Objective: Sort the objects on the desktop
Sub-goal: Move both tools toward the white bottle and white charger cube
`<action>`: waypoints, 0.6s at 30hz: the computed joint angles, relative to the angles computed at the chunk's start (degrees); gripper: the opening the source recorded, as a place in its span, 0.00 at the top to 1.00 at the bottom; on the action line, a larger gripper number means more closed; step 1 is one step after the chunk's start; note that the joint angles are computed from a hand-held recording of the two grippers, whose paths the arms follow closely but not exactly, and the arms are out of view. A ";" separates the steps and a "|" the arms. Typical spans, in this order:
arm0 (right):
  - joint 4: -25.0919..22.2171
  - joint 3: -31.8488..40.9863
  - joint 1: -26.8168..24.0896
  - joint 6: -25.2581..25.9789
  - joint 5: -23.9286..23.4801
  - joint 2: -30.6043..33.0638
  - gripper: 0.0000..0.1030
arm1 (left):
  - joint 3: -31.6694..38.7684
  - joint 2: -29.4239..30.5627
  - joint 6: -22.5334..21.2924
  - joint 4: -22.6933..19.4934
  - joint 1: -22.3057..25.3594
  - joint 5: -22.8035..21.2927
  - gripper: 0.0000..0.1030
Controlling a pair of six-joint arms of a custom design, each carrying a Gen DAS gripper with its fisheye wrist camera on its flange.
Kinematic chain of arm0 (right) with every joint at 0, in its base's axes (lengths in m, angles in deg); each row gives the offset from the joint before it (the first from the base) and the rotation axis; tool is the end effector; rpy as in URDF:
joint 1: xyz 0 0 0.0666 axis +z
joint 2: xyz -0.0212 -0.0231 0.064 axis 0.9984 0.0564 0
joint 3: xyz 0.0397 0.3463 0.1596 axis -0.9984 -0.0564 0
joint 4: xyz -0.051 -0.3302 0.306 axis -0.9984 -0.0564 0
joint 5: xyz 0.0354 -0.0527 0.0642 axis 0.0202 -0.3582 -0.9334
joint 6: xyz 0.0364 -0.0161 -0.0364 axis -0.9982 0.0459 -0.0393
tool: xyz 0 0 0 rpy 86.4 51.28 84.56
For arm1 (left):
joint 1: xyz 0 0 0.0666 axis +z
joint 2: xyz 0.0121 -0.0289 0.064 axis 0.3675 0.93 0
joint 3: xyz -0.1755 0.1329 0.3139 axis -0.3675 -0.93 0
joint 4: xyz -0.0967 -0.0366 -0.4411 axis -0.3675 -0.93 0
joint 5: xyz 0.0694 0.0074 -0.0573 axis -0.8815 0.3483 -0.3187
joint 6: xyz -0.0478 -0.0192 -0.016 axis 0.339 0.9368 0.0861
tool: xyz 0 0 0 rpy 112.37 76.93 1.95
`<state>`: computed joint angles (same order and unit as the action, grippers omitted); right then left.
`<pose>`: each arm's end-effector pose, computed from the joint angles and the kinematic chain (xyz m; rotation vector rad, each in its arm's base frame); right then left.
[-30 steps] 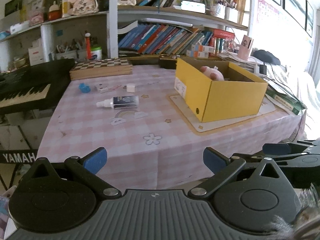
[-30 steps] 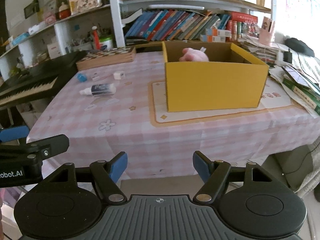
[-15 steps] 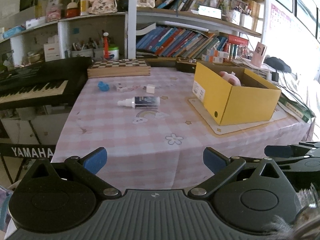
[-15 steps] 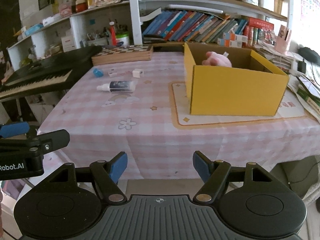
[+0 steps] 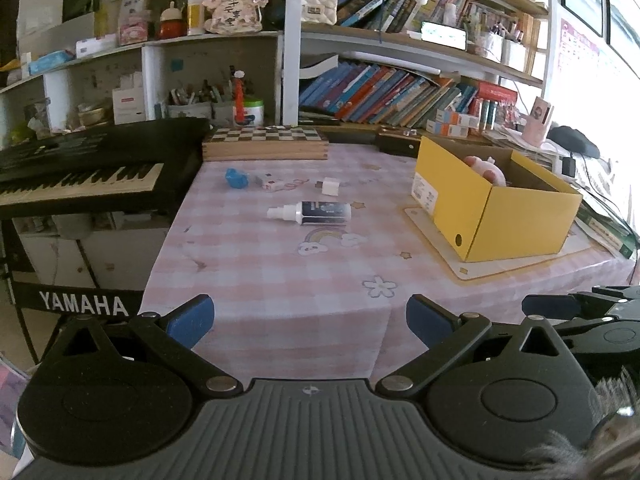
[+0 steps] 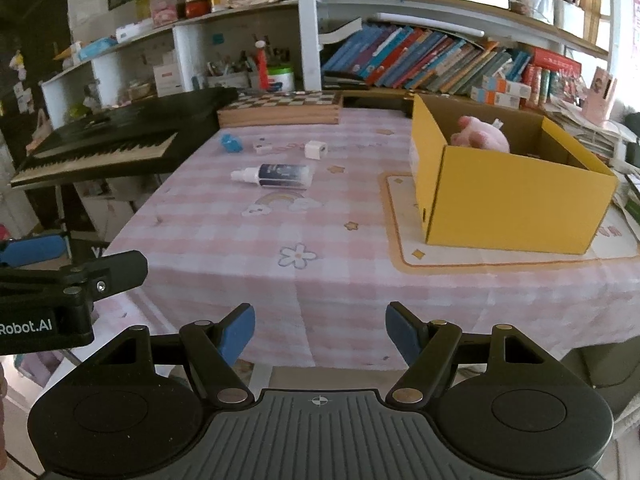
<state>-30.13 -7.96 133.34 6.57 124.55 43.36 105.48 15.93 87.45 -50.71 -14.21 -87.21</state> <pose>0.2747 0.2557 0.3307 0.3514 2.2635 -0.0881 0.3550 -0.2545 0.3515 0.5674 2.0845 -0.3595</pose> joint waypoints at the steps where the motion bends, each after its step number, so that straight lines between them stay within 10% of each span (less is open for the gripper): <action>1: 0.52 0.00 -0.13 0.57 -0.31 0.10 0.28 | 0.05 0.07 0.13 -0.03 0.13 -0.05 0.00; 18: 9.63 0.81 -7.47 11.83 -8.22 3.14 0.28 | 5.54 7.02 0.95 0.71 1.21 -1.98 0.00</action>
<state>-20.50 -7.15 125.87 18.41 116.32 46.50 111.01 22.95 88.39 -50.00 -13.00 -89.19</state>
